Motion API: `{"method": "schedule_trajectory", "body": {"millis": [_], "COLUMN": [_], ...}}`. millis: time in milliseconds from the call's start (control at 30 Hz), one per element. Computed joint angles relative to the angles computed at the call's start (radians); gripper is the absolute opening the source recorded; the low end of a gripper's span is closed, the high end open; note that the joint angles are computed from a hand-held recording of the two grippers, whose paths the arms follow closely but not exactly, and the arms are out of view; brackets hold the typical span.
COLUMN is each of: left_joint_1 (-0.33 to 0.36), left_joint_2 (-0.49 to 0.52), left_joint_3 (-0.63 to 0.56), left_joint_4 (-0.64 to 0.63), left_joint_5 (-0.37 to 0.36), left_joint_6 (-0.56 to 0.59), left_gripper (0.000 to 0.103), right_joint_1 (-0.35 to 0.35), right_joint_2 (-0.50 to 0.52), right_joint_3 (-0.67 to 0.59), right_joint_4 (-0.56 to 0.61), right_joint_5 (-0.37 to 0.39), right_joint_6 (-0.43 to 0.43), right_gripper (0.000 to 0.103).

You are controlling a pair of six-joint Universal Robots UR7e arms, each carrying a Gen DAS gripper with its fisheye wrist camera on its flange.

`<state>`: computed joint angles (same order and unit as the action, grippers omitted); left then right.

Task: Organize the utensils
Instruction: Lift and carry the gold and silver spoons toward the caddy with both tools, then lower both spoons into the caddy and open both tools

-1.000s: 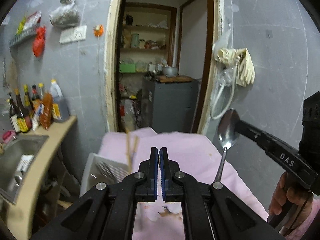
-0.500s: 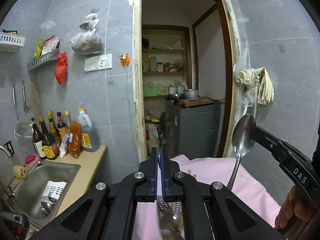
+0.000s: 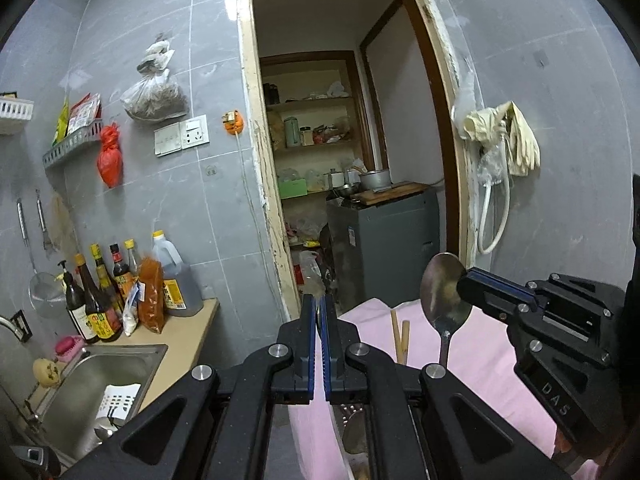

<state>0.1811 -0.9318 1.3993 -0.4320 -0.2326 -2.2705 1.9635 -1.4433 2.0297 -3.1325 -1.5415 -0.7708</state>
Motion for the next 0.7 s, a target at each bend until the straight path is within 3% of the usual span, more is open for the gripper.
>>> {"method": "schedule_trajectory", "body": {"millis": [233,700], "left_joint_1": [0.0,0.002], "left_joint_2": [-0.01,-0.091], "left_joint_3": [0.031,0.176], "left_joint_4": [0.016,-0.312], "left_joint_5": [0.001,0.0], "left_joint_6": [-0.051,0.185], "left_gripper": [0.003,0.003], "right_joint_1": [0.005,-0.012], "right_joint_2": [-0.002,-0.004], "right_joint_3": [0.028,0.053], "right_joint_4": [-0.019,0.026], "right_joint_5": [-0.021,-0.044], "right_joint_6": [-0.042,-0.019], "right_gripper": [0.001,0.001]}}
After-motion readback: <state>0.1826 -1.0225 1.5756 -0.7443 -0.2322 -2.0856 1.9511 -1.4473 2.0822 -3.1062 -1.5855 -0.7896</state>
